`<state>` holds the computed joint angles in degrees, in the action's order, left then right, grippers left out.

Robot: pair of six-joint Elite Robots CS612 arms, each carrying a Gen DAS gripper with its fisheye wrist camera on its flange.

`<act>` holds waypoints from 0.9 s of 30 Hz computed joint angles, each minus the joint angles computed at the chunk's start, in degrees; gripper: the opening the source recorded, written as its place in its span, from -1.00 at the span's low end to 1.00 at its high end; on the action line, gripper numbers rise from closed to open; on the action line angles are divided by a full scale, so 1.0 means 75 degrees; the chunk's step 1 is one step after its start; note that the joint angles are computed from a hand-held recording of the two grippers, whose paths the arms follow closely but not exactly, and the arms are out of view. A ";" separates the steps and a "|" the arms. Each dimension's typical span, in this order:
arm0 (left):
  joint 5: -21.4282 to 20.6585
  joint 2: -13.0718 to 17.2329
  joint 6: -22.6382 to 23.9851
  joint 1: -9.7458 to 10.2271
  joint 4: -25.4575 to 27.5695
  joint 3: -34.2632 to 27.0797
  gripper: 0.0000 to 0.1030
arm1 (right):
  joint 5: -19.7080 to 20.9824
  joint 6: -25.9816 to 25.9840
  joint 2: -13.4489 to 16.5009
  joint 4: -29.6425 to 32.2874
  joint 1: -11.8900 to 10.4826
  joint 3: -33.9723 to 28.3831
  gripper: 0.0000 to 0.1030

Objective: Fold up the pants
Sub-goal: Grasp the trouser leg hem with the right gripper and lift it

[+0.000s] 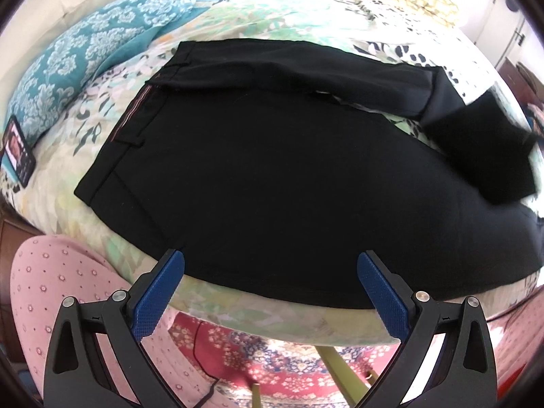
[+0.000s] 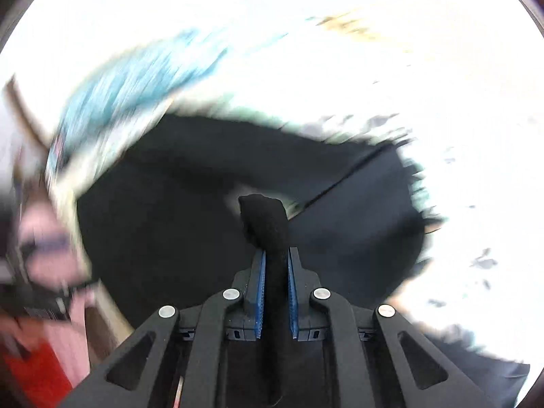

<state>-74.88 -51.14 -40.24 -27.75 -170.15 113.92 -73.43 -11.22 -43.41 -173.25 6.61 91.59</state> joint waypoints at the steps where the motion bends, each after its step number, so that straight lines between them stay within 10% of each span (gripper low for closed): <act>1: -0.0006 0.0012 -0.0035 0.0013 0.0044 -0.0027 0.98 | -0.0169 0.0138 -0.0028 -0.0011 -0.0179 -0.0158 -0.79; 12: 0.0374 0.0133 0.0298 -0.0134 0.0872 -0.0409 0.98 | -0.2352 0.0371 0.0731 0.0778 -0.1250 -0.2396 -0.79; 27: 0.1340 0.0526 0.1750 -0.0656 0.2112 -0.1197 0.98 | -0.3883 0.0150 0.2388 0.2305 -0.1711 -0.4112 -0.82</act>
